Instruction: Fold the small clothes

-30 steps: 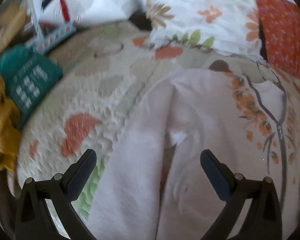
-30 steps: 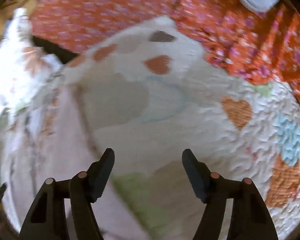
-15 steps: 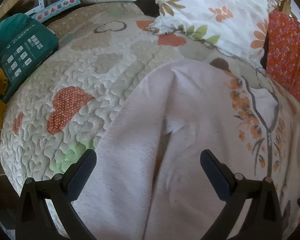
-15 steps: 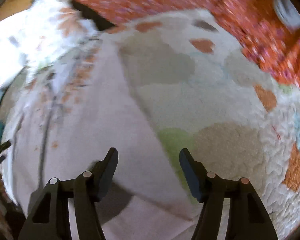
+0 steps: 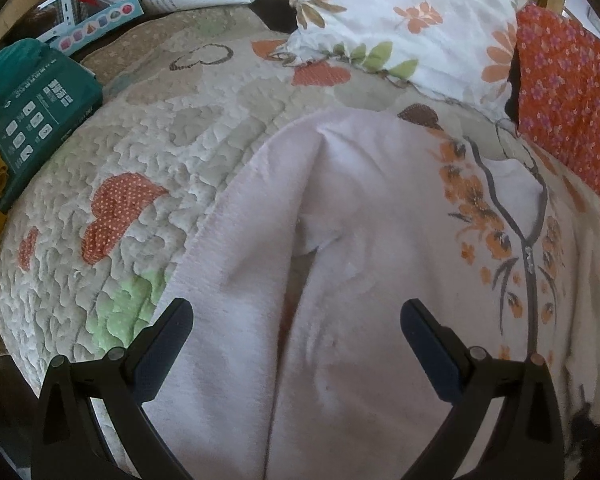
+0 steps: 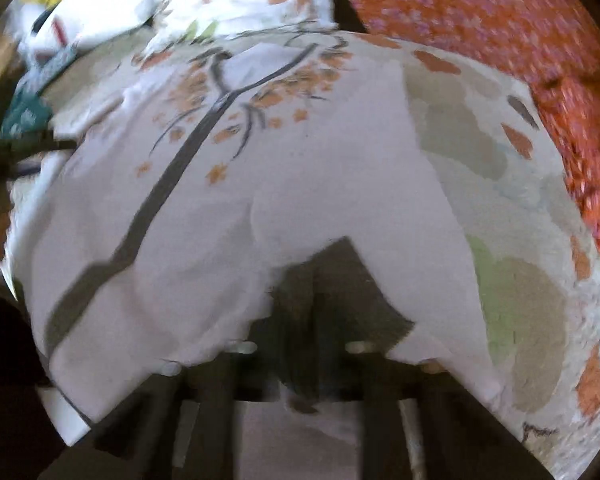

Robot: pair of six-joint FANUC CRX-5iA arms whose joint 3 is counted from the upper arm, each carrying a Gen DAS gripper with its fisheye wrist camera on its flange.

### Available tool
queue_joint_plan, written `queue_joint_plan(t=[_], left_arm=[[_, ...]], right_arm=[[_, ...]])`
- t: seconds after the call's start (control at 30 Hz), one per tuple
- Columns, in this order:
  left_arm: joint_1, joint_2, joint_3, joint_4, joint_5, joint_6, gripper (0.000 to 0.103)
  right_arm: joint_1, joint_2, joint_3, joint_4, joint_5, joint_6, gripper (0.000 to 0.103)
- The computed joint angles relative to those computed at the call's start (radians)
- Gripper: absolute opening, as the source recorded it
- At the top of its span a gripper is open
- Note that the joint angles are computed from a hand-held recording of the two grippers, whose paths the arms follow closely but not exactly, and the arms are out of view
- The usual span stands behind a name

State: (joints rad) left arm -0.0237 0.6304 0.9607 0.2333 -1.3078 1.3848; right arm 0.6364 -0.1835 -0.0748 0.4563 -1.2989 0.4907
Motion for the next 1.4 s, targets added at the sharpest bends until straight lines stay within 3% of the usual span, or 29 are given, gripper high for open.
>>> queue_joint_plan(t=[0.13,0.3,0.5,0.6,0.67,0.83,0.93,1.1,1.27,1.3,1.33,1.4], left_arm=[[0.007,0.008,0.016,0.003,-0.008,0.019,0.103],[0.017,0.013,0.023,0.023,0.002,0.044,0.103],[0.022,0.026,0.047,0.022,-0.016,0.065,0.103],[0.029,0.028,0.056,0.015,-0.022,0.071,0.103],[0.043,0.038,0.072,0.018,-0.026,0.068,0.103],[0.105,0.062,0.111,0.041,-0.031,0.081,0.103],[0.144,0.091,0.154,0.04,-0.084,0.097,0.103],[0.19,0.129,0.18,0.129,-0.189,0.05,0.103],[0.154,0.119,0.15,0.15,-0.261,-0.124,0.103],[0.147,0.116,0.146,0.141,-0.269,-0.144,0.094],[0.135,0.117,0.154,0.118,-0.288,-0.166,0.062],[0.112,0.069,0.1,0.042,-0.241,-0.207,0.037]], right_arm=[[0.0,-0.079,-0.042,0.107,-0.014,-0.145,0.011],[-0.06,-0.141,-0.044,0.234,-0.183,-0.257,0.011],[-0.224,-0.129,-0.057,0.273,-0.37,-0.239,0.009],[-0.295,-0.12,-0.061,0.226,-0.397,-0.267,0.011],[-0.279,-0.146,-0.082,0.224,-0.367,-0.314,0.013],[-0.214,-0.109,-0.078,0.287,-0.361,-0.306,0.04],[-0.169,-0.075,-0.081,0.337,-0.363,-0.271,0.054],[-0.138,-0.005,-0.052,0.348,-0.359,-0.146,0.056],[-0.101,0.051,-0.048,0.371,-0.359,-0.041,0.059],[-0.093,0.061,-0.05,0.381,-0.362,-0.02,0.059],[-0.083,0.074,-0.052,0.393,-0.367,0.002,0.059],[-0.068,0.092,-0.059,0.416,-0.375,0.036,0.059]])
